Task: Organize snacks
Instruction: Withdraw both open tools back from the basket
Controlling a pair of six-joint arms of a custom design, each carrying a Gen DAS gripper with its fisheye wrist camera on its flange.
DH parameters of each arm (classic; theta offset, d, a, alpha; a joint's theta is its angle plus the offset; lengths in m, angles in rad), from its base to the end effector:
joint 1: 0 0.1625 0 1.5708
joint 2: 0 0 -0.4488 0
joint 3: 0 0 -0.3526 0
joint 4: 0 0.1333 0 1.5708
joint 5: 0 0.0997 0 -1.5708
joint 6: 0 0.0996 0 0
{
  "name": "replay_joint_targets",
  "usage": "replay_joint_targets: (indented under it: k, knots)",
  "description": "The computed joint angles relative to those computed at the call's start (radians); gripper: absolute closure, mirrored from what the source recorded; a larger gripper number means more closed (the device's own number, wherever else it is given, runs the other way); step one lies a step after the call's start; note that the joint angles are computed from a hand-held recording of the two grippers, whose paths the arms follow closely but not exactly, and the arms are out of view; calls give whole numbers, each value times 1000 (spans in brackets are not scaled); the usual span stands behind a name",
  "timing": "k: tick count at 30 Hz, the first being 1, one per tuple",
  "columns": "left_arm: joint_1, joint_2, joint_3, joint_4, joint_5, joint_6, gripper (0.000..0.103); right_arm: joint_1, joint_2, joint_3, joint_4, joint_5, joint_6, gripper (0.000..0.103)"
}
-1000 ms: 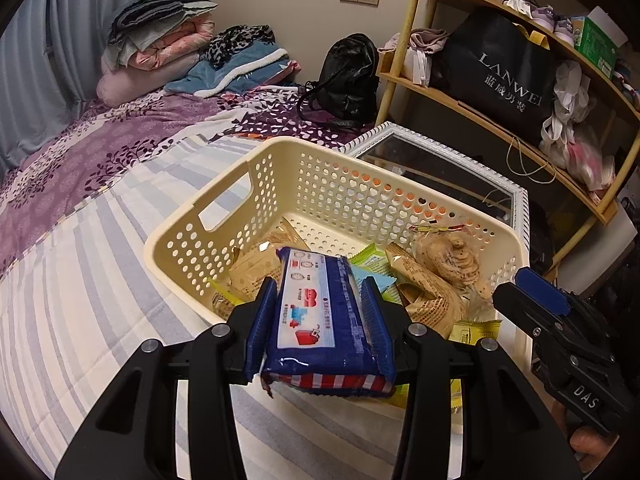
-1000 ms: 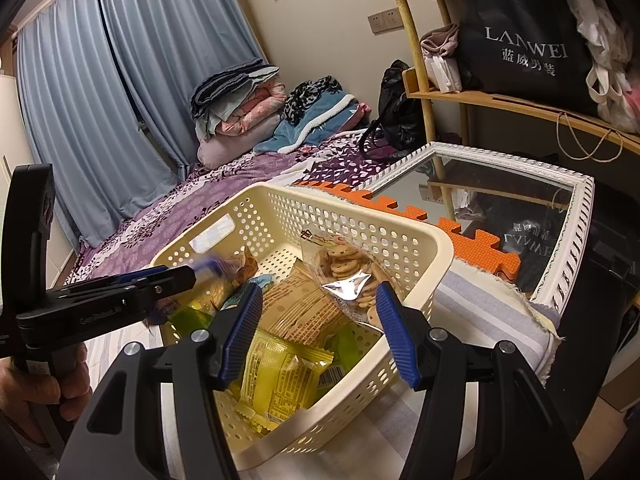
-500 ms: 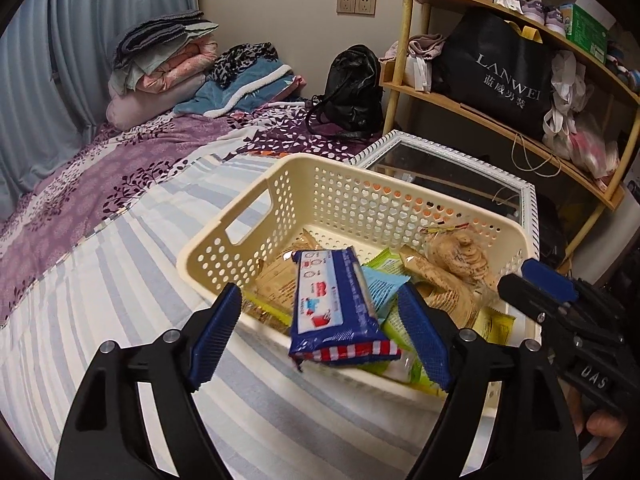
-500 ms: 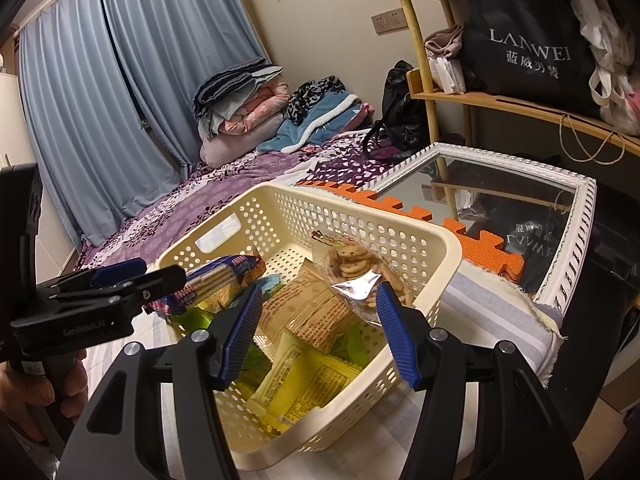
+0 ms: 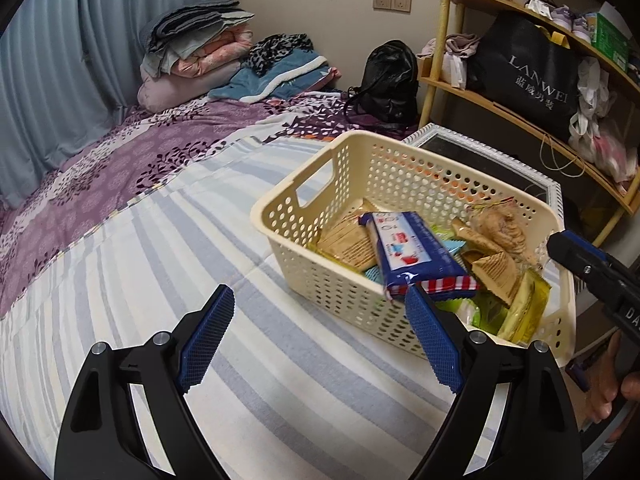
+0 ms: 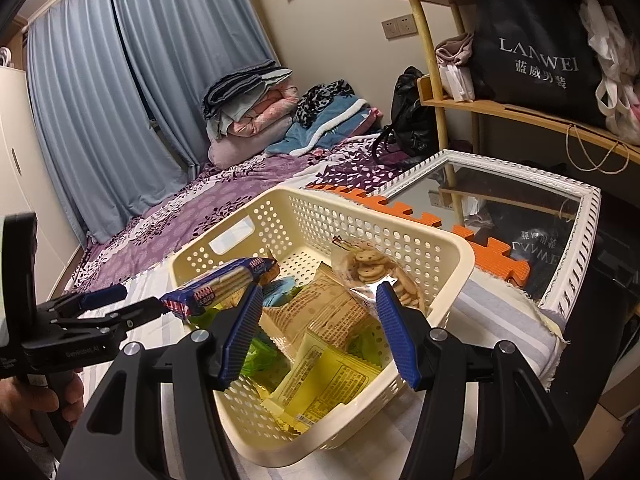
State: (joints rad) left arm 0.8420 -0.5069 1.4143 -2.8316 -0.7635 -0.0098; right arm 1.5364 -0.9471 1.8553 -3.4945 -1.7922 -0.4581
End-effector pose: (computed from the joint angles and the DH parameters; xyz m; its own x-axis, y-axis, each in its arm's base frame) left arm -0.3310 -0.6789 0.0725 -0.6884 0.2671 -0.6743 0.6181 0.7025 -0.3527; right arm 0.0902 -0.6176 0.2823 -0.8767 -0.0357 0.4796 -0.4121 0.5699 -0.7109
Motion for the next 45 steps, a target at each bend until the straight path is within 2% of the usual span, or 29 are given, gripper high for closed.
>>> replay_joint_targets:
  k: [2, 4, 9, 14, 21, 35, 41, 45]
  knots:
    - [6, 7, -12, 11, 4, -11, 13, 2, 1, 1, -1, 1, -2, 39]
    - [10, 19, -28, 10, 6, -16, 4, 4, 1, 2, -2, 3, -4, 36]
    - [19, 52, -84, 63, 5, -22, 3, 3, 0, 4, -22, 1, -4, 18]
    - [12, 72, -105, 66, 17, -1, 3, 0, -1, -2, -4, -2, 7, 14]
    - [6, 68, -102, 70, 20, -14, 3, 3, -3, -1, 9, 5, 2, 12]
    - [-23, 31, -34, -38, 43, 12, 3, 31, -21, 36, -41, -9, -19, 8]
    - [-42, 3, 15, -111, 60, 37, 3, 53, -36, 74, -109, -5, -46, 5]
    - [-56, -22, 58, -157, 60, 37, 3, 83, -30, 104, -217, -27, -92, 5]
